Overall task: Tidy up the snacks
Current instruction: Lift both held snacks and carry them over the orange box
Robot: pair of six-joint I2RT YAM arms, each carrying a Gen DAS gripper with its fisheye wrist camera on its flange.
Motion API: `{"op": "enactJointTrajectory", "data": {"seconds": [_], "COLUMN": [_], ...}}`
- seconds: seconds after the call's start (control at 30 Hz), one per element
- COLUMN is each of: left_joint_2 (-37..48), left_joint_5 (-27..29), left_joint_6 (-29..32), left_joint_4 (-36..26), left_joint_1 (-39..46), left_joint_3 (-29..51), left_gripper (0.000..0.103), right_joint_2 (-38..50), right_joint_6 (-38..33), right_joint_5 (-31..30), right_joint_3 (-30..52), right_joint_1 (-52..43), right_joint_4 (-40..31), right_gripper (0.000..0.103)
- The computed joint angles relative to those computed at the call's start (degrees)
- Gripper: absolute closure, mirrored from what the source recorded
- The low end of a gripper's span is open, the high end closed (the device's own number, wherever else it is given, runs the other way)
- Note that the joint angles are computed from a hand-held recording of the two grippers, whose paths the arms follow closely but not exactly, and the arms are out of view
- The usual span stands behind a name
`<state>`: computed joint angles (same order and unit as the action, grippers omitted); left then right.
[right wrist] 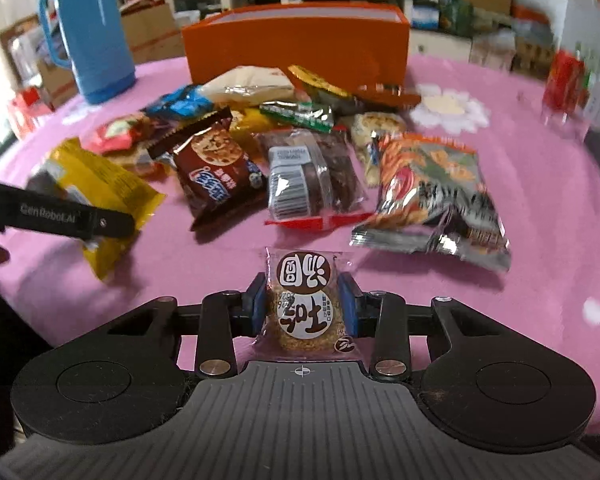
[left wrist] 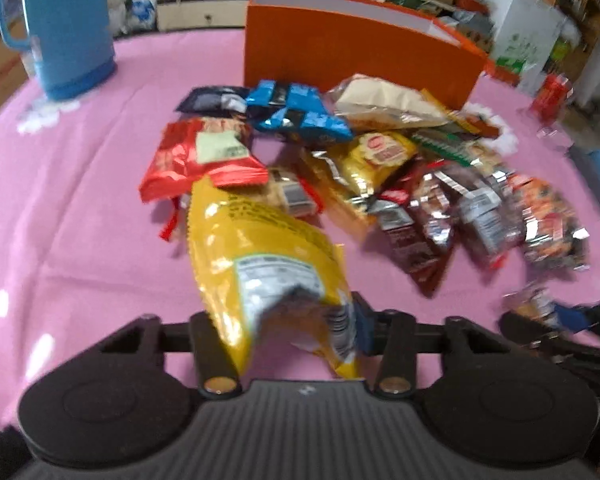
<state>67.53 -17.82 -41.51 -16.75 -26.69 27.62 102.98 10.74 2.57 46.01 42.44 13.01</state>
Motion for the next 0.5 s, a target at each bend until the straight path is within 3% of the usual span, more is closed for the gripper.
{"op": "enactJointTrajectory", "data": {"seconds": [0.17,0.27,0.5], "left_joint_2": [-8.04,-11.82,-11.41], "left_joint_5": [-3.41,-2.44,1.46], "left_joint_6": [-2.0,-1.5,3.74], "left_joint_4": [-6.19,-8.89,-6.76], "left_joint_1": [-2.78,-1.65,5.12], "left_joint_3": [-0.14,1.38,4.59], "left_gripper": [0.067,0.067,0.072], "right_joint_2": [-4.09,-8.33,-7.5], "right_joint_6": [2.46,3.67,2.56], "right_joint_5": [-2.68,-3.95,-4.71], "right_joint_3": [-3.29,-4.81,1.03], "right_joint_1": [-0.32,-0.55,-2.59], "right_joint_4": [0.26,0.75,-1.59], "right_gripper": [0.091,0.091,0.091]}}
